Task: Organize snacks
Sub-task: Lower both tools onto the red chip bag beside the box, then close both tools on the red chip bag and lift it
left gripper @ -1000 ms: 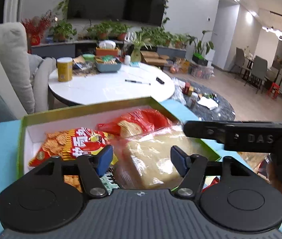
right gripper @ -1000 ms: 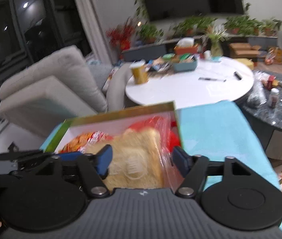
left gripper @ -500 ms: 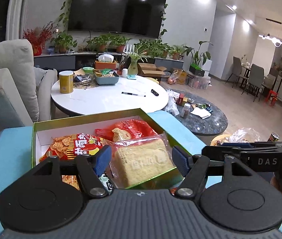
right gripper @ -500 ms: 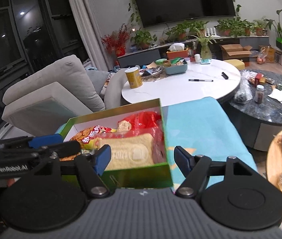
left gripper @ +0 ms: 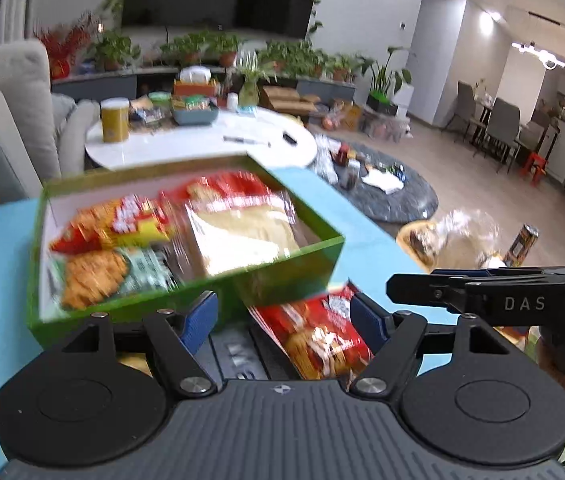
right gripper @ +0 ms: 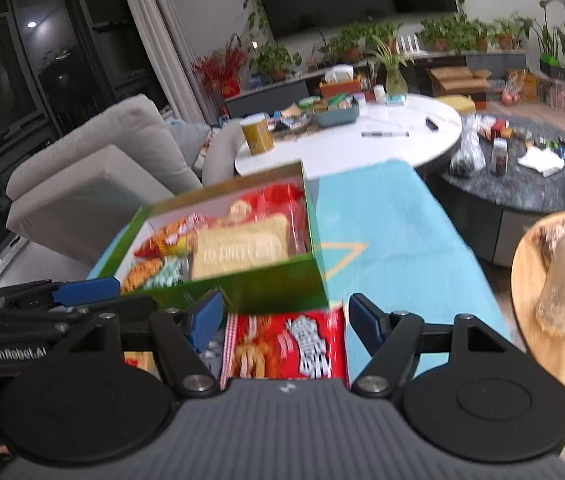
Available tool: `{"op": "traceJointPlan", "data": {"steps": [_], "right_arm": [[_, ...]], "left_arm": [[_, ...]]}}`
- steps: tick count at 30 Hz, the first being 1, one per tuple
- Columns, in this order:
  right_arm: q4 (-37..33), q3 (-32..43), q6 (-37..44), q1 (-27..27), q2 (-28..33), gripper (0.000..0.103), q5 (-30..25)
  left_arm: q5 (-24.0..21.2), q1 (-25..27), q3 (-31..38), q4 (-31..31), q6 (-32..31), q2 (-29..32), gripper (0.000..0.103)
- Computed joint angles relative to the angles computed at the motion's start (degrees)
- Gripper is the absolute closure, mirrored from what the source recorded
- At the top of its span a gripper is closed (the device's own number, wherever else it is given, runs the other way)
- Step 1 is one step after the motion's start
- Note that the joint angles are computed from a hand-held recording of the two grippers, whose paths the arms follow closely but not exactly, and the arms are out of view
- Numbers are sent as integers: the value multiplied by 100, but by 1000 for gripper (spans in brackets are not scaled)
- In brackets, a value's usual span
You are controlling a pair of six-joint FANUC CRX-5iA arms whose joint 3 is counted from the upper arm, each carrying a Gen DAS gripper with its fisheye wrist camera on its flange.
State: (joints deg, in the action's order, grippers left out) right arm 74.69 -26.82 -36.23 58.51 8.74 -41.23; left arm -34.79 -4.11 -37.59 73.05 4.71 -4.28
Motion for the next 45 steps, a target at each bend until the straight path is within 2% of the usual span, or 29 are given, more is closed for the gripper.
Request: {"op": "traceJointPlan", "data": {"steps": [6, 14, 25, 35, 36, 38, 39, 40, 41, 45], "right_arm": [[-83, -155, -275, -146, 31, 36, 338], [164, -334, -715, -486, 70, 36, 867], [247, -370, -859, -751, 181, 36, 1316], [273, -334, -753, -734, 229, 36, 1262], [262, -314, -708, -730, 245, 36, 1269], [260, -296, -628, -729, 260, 36, 1315], [451, -345, -787, -802, 239, 36, 1465], [786, -436, -1123, -960, 192, 36, 1789], [824, -441, -1174, -985, 188, 36, 1853], [430, -331, -744, -765, 218, 37, 1584]], "left_arm": [[-24, -44, 172, -442, 459, 335, 33], [-64, -140, 368, -665, 652, 674, 33], [-224, -190, 652, -1129, 1017, 1007, 33], [-330, -164, 710, -1096, 1086, 1124, 32], [-367, -155, 709, -1073, 1077, 1135, 33], [-523, -134, 681, -939, 927, 1145, 47], [-640, -110, 701, -984, 901, 1145, 49], [-626, -124, 682, -1008, 848, 1110, 50], [-538, -171, 624, -976, 736, 1056, 51], [-526, -186, 566, -982, 660, 968, 53]]}}
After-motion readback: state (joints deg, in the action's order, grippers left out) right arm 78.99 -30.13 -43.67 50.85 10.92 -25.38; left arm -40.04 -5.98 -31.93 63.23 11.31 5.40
